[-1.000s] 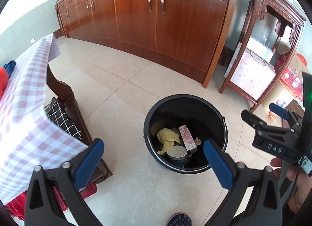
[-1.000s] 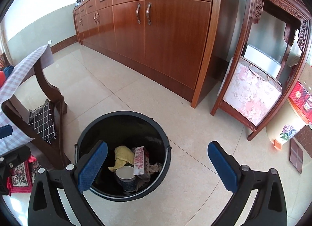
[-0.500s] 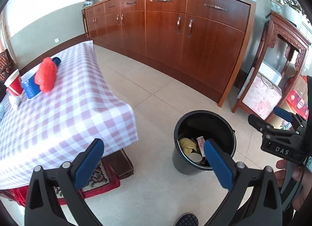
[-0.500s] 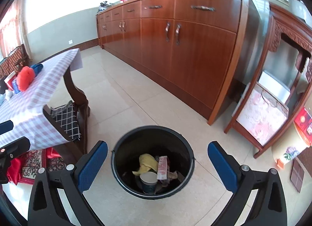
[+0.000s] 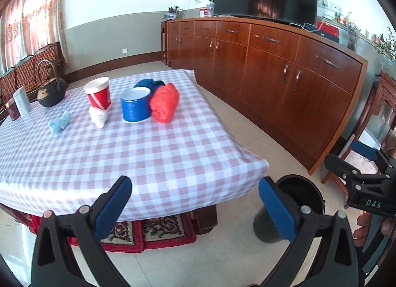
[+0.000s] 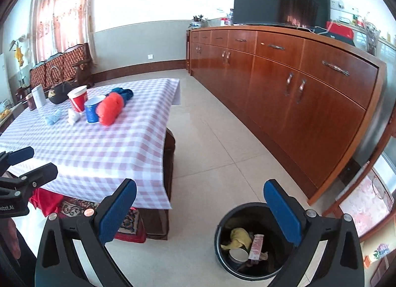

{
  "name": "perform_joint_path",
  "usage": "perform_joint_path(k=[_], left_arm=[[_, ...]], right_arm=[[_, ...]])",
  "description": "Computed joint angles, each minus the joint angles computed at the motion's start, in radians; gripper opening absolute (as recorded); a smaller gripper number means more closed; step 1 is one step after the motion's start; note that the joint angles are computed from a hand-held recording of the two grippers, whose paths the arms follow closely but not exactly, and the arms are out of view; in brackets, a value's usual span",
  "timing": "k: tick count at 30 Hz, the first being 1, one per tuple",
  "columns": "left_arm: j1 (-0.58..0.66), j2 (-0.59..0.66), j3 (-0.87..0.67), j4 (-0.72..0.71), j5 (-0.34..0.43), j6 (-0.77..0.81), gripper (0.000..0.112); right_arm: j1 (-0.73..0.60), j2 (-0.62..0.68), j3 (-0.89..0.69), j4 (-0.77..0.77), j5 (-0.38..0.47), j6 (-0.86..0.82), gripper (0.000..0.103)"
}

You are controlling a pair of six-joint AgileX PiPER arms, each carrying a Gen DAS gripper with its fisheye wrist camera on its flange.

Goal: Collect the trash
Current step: 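Move both open tools back toward the table, then grasp the white tissue with the left tool while the right tool grasps the red plastic bag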

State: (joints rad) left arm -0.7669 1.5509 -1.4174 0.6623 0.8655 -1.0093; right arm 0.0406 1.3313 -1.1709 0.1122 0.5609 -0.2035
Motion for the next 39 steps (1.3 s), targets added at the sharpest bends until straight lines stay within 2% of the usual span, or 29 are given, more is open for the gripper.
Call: perform_joint_path(k=[4, 12, 18, 22, 24, 27, 28, 34, 39], left_arm=[[0.051, -0.069, 0.07, 0.013, -0.014, -0.037, 0.103], [0.191, -0.174, 0.173, -0.023, -0.025, -0.008, 0.102], [0.29, -0.212, 0.222, -0.046, -0.051, 0.083, 0.102], [0.37, -0.21, 0.232, -0.099, -0.108, 0.16, 0.094], [0.413, -0.188, 0.222, -0.142, -0.134, 0.207, 0.091], [0.458, -0.147, 0.194, -0.188, -0.152, 0.263, 0.09], [0.467, -0.133, 0.182, -0.194, -0.156, 0.275, 0.09], [0.542, -0.013, 0.068, -0.296, -0.182, 0.401, 0.086], [0.589, 0.111, -0.065, -0.382, -0.171, 0.493, 0.08]], right_arm=[[0.113, 0.064, -0.081, -0.009, 0.026, 0.038, 0.103], [0.282, 0.172, -0.18, -0.087, 0.009, 0.147, 0.103], [0.357, 0.238, -0.287, -0.103, 0.037, 0.21, 0.103], [0.392, 0.31, -0.384, -0.143, 0.068, 0.252, 0.103], [0.401, 0.355, -0.439, -0.148, 0.083, 0.251, 0.102], [0.407, 0.424, -0.531, -0.156, 0.124, 0.252, 0.086], [0.406, 0.449, -0.565, -0.151, 0.141, 0.247, 0.084], [0.401, 0.619, -0.788, -0.147, 0.23, 0.231, 0.084], [0.389, 0.821, -1.093, -0.132, 0.362, 0.218, 0.079]])
